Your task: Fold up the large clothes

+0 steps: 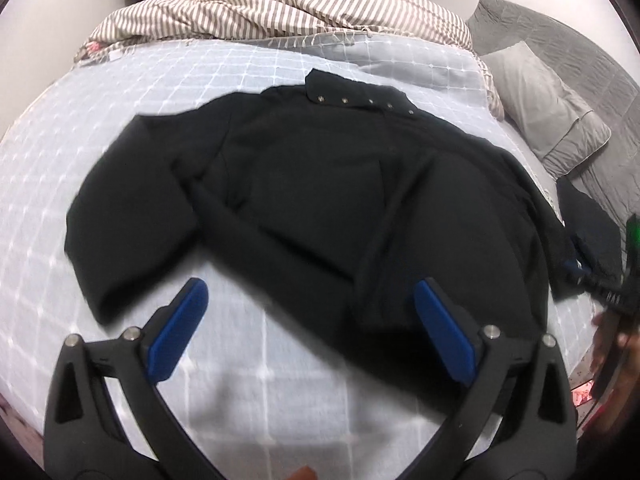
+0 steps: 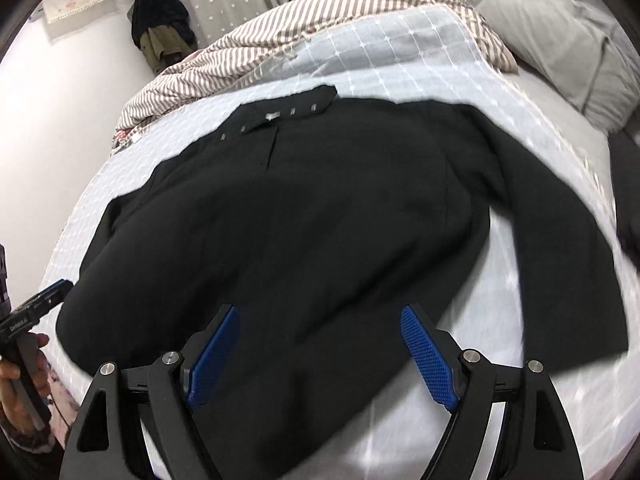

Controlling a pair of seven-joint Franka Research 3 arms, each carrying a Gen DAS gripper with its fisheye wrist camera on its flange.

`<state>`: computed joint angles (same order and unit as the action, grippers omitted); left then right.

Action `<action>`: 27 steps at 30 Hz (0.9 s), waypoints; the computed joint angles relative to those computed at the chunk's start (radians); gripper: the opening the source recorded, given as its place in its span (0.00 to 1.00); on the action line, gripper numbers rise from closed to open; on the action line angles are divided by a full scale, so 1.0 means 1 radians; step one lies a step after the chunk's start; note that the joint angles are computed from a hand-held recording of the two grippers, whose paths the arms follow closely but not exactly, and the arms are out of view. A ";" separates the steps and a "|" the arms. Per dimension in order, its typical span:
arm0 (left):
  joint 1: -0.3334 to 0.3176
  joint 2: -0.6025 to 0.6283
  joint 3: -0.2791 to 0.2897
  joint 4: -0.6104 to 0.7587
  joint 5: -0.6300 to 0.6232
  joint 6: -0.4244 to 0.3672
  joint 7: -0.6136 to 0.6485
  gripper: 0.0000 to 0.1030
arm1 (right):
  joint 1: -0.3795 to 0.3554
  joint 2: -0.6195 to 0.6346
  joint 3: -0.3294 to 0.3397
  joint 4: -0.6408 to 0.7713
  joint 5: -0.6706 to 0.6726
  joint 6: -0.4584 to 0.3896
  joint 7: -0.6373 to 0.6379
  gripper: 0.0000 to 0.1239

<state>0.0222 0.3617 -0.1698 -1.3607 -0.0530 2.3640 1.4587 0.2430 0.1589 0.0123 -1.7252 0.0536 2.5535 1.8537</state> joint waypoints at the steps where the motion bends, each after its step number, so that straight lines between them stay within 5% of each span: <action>1: 0.004 -0.025 -0.004 -0.044 -0.013 0.015 -0.005 1.00 | 0.007 -0.029 0.002 -0.053 -0.004 0.014 0.020 0.68; 7: -0.001 -0.133 -0.005 -0.237 -0.079 0.087 -0.072 0.99 | 0.019 -0.130 0.029 -0.255 0.032 0.107 0.090 0.68; 13: -0.033 -0.179 -0.004 -0.320 -0.056 0.119 -0.096 0.99 | 0.026 -0.111 0.062 -0.299 0.319 0.148 -0.010 0.67; 15: -0.038 -0.178 -0.011 -0.317 -0.070 0.110 -0.077 0.99 | 0.019 -0.088 0.088 -0.285 0.574 0.170 -0.207 0.53; 16: -0.043 -0.179 -0.013 -0.317 -0.070 0.106 -0.070 0.99 | 0.014 -0.083 0.099 -0.279 0.684 0.173 -0.301 0.23; 17: -0.046 -0.181 -0.014 -0.319 -0.071 0.105 -0.063 0.99 | 0.013 -0.082 0.102 -0.271 0.746 0.163 -0.354 0.11; 21: -0.055 -0.196 -0.019 -0.337 -0.093 0.112 -0.026 0.99 | 0.029 -0.151 0.082 -0.318 0.711 0.227 -0.358 0.07; 27: -0.065 -0.198 -0.017 -0.341 -0.110 0.103 -0.020 0.99 | -0.034 -0.299 0.067 -0.418 0.235 0.245 -0.043 0.07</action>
